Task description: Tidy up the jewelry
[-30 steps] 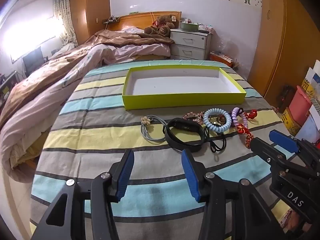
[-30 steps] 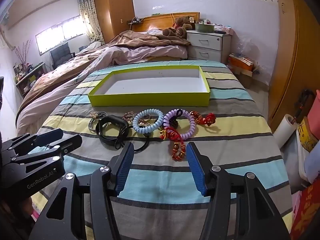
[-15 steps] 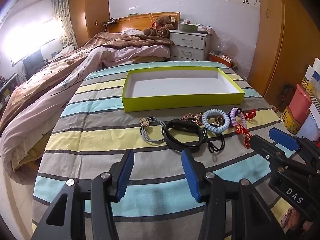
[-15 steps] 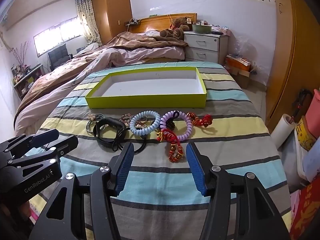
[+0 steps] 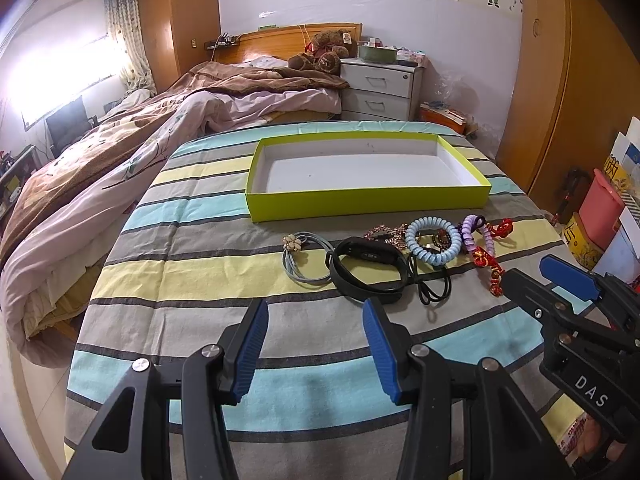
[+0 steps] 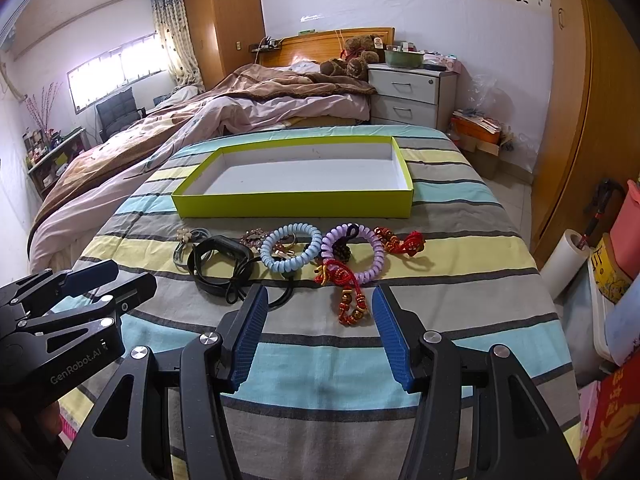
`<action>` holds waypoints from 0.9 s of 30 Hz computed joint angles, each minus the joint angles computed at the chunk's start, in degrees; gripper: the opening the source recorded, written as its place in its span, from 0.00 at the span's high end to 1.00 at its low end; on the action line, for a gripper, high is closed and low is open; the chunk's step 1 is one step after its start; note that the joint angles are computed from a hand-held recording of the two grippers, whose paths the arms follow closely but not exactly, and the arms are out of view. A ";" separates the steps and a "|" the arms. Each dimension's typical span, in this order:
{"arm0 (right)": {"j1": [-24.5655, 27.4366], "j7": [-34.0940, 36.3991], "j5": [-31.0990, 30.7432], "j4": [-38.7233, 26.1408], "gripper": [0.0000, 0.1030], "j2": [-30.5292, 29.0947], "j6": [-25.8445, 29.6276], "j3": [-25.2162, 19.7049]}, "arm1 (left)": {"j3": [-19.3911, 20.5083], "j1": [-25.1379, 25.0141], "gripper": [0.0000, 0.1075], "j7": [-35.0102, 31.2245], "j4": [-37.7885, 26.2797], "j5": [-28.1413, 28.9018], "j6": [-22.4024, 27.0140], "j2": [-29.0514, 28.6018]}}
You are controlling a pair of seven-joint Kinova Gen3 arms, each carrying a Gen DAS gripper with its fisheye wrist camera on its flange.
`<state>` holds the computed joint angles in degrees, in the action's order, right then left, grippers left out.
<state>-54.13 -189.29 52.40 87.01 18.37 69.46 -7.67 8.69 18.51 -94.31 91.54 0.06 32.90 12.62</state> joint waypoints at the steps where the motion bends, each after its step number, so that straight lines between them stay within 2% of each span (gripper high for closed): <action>1: -0.07 -0.18 0.10 0.14 0.47 -0.04 -0.02 -0.01 | 0.07 -0.07 0.54 -0.18 0.04 0.12 -0.04 -0.04; 27: 0.07 -0.51 0.23 0.67 0.47 -0.22 -0.42 -0.22 | 0.07 -0.18 0.54 -0.06 0.50 0.21 -0.24 -0.28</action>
<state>-54.06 -189.80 52.63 87.68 18.15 69.04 -7.89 8.76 18.33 -94.37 92.05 0.27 32.67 12.34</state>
